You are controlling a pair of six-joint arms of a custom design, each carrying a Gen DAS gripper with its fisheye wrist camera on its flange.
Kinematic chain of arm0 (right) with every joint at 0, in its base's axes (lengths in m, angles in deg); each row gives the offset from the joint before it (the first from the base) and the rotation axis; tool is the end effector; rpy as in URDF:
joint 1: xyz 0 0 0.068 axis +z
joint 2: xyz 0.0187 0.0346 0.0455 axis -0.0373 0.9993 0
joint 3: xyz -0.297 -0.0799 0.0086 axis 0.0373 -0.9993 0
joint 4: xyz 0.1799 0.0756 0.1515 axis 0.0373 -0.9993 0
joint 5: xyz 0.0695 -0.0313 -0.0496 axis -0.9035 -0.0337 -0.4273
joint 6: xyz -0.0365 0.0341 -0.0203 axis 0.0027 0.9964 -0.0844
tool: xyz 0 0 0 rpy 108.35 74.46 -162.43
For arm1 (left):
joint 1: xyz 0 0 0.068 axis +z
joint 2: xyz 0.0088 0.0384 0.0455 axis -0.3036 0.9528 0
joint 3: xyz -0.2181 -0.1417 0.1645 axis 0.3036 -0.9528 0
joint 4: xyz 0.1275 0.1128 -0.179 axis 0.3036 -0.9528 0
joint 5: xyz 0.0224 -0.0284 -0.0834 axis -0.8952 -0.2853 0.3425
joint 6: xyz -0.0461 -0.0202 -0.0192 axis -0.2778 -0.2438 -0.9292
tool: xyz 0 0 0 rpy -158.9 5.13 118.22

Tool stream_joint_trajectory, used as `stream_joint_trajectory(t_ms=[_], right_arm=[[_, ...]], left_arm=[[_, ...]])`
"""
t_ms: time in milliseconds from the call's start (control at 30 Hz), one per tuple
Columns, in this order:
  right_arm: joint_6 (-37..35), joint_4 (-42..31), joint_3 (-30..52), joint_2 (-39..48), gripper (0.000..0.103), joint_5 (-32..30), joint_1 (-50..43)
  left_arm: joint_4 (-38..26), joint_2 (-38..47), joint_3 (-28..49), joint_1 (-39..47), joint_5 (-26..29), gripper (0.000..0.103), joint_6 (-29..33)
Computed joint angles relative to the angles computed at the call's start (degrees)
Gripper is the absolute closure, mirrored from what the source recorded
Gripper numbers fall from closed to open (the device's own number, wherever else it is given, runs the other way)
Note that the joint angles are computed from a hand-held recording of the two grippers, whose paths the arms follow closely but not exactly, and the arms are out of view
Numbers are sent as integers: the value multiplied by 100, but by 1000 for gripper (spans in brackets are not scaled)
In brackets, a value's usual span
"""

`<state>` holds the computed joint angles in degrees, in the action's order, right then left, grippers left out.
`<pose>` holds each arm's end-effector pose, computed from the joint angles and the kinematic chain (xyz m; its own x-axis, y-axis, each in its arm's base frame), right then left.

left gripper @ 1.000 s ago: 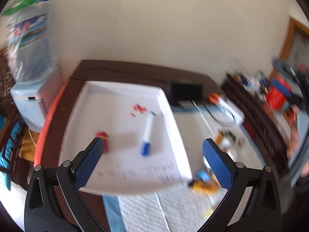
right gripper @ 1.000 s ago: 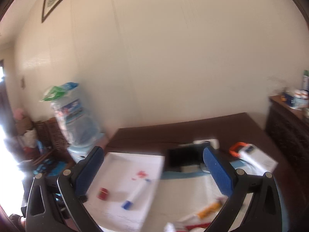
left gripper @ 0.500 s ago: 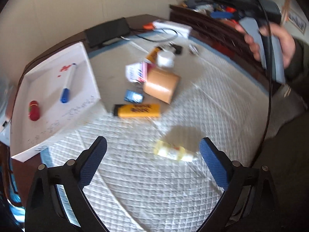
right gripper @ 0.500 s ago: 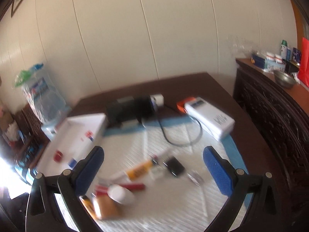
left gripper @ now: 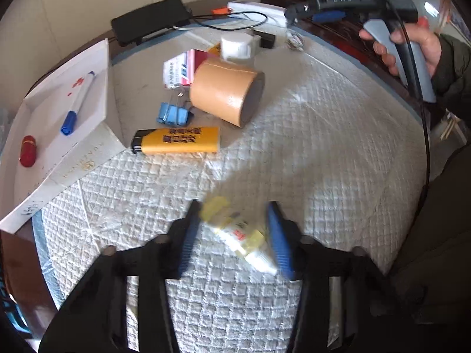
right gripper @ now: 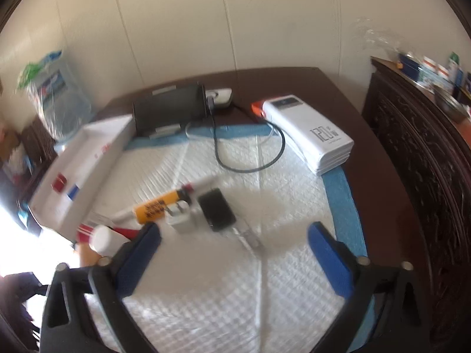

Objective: Organize rigid objects
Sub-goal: 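Grasp the small yellow-labelled bottle with the left gripper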

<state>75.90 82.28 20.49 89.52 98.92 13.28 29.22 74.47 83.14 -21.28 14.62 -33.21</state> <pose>0.2920 0.0715 0.2122 -0.7253 0.2419 -0.6445 0.2331 0.9672 0.1007 0.3236 -0.0344 0.1442 -0.4931 0.7234 -0.4833 0.8312 0.5558 -0.0162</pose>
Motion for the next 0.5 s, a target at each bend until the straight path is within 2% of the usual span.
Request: stream_joint_trajectory(t_ms=[33,67,100,233,500], right_arm=[[-129,9,58,105,21,-88,-51],[-296,9,140,249,26,-180,-103],[-449,-5,219,368,27,-238,-133],[-861,-139,373,582,27,-169,-133],[-824,-38,208,770,27,-537,-407]], left_arm=[[-80,13,67,29,9,80,-112],[-140,14,103,72,17,83,-192],[-199,21,153,103,16,84,-286],[-115,-65,65,153,-22,84,-580],[82,-301,-235,124,-222,83,-729]])
